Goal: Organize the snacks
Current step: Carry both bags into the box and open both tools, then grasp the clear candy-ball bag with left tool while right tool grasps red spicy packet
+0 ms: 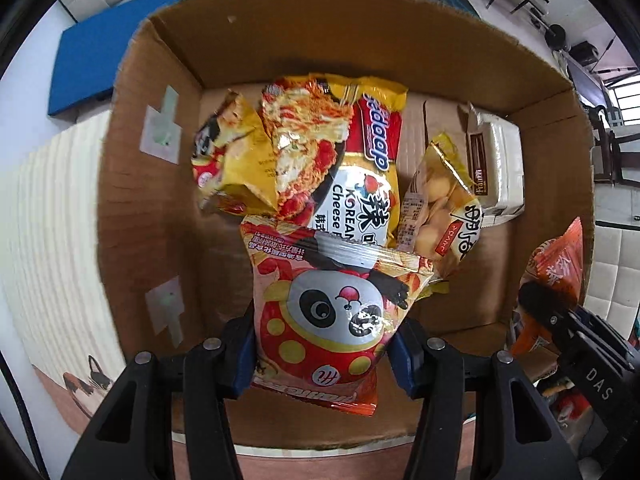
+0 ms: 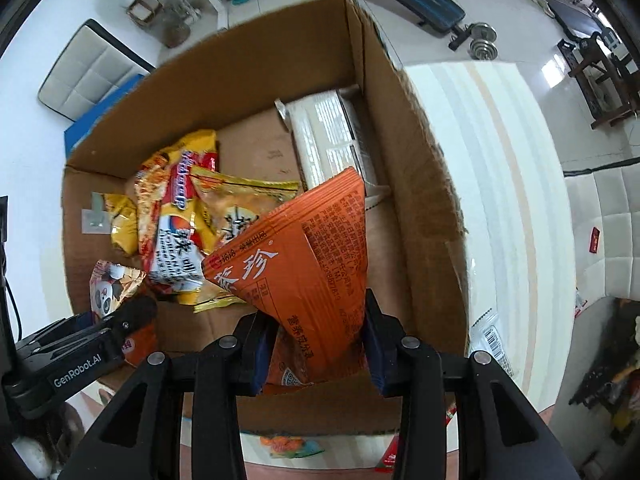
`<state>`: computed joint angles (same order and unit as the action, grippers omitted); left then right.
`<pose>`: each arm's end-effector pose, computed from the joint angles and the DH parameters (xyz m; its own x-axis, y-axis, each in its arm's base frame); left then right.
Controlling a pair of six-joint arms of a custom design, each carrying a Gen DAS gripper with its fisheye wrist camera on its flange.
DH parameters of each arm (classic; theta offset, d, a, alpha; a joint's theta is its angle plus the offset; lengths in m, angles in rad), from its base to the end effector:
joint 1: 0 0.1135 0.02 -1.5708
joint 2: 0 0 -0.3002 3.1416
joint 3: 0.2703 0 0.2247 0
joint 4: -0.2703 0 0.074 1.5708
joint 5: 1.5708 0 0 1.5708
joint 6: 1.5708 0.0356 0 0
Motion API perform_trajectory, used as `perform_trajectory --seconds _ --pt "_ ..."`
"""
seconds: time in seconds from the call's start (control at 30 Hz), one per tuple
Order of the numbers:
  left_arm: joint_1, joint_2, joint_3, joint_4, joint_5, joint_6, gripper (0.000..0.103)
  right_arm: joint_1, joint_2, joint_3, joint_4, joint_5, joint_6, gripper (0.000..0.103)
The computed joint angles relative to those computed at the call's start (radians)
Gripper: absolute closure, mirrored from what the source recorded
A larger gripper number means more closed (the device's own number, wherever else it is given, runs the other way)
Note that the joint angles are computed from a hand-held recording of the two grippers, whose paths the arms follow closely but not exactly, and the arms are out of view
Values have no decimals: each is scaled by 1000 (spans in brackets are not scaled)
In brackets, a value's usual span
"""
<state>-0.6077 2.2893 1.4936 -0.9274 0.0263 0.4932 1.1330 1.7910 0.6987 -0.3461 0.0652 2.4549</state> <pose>0.3241 -0.2265 0.1185 -0.4461 0.8867 0.1213 0.8841 0.4577 -0.0947 0.1094 0.2282 0.1333 -0.2457 0.9674 0.0611 0.9625 0.2360 0.1336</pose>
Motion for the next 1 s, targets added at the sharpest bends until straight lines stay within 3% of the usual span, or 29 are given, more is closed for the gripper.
perform_trajectory --seconds 0.13,0.17,0.2,0.27,0.5,0.7,1.0 --pt "3 3 6 0 5 2 50 -15 12 7 8 -41 -50 55" --pt "4 2 8 3 3 4 49 -17 16 15 1 -44 -63 44" --pt "6 -2 8 5 8 9 38 -15 17 20 -1 -42 -70 27" --pt "1 -9 11 12 6 8 17 -11 15 38 -26 -31 -84 11" --pt "17 -68 12 21 27 27 14 -5 14 150 -215 -11 -138 3" --pt "39 -157 -14 1 66 37 14 13 7 272 -395 17 -146 3" --pt "118 -379 -82 -29 166 132 14 90 70 612 -747 125 -114 3"
